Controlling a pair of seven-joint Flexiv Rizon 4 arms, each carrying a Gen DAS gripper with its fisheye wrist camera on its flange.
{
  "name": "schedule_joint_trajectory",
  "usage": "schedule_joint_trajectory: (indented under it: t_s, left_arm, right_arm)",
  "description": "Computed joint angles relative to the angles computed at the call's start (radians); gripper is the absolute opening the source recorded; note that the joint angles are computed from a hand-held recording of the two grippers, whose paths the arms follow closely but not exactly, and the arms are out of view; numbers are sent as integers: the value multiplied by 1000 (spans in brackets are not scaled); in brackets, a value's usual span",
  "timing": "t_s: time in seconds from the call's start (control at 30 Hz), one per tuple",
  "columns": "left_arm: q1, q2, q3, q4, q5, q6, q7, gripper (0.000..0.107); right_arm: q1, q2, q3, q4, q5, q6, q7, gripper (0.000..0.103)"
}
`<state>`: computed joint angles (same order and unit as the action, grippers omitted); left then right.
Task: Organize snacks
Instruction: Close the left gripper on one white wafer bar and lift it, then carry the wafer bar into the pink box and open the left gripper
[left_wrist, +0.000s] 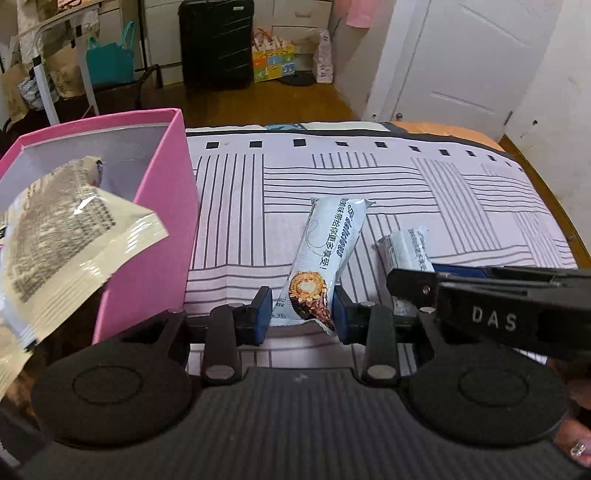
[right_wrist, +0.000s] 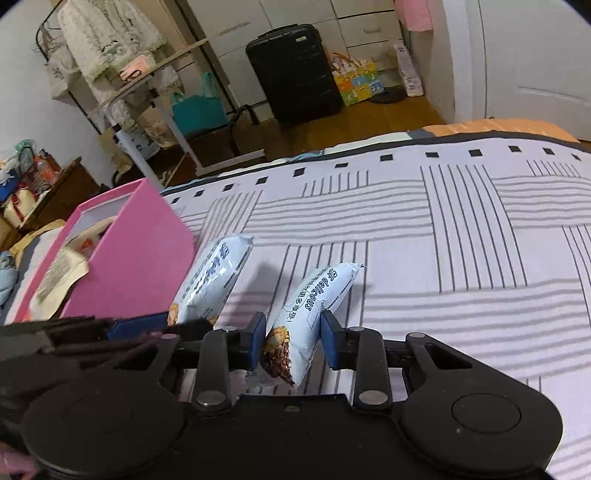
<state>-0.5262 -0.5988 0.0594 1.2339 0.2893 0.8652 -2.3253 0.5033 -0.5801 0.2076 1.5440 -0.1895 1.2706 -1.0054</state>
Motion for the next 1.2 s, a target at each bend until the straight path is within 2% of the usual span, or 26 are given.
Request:
schedule_joint_trajectory:
  t_s: [0.23, 0.37, 0.47, 0.63, 0.77, 0.97, 1.2]
  left_arm:
    - [24, 74, -38, 100, -68, 36, 22, 33]
    - [35, 123, -61, 164, -104, 55, 24, 33]
    - [25, 161, -61, 198, -98, 53, 6, 33]
    - [23, 223, -85, 252, -105, 47, 2, 33]
    - [14, 257, -93, 258, -71, 6, 4, 33]
    - [13, 332, -110, 302, -33, 10, -14, 33]
    - [31, 450, -126, 353, 53, 19, -80, 33]
  right_arm:
    - [28, 90, -36, 142, -33, 111, 66, 31]
    - [55, 144, -62, 213, -78, 117, 126, 31]
    - [51, 179, -48, 261, -80, 148, 158, 30]
    - [120, 259, -133, 356, -206, 175, 313, 30]
    - [114, 303, -119, 391, -274, 175, 374, 30]
    - [98, 355, -75, 393, -349, 120, 417, 30]
    - [86, 379, -22, 360, -376, 126, 397, 30]
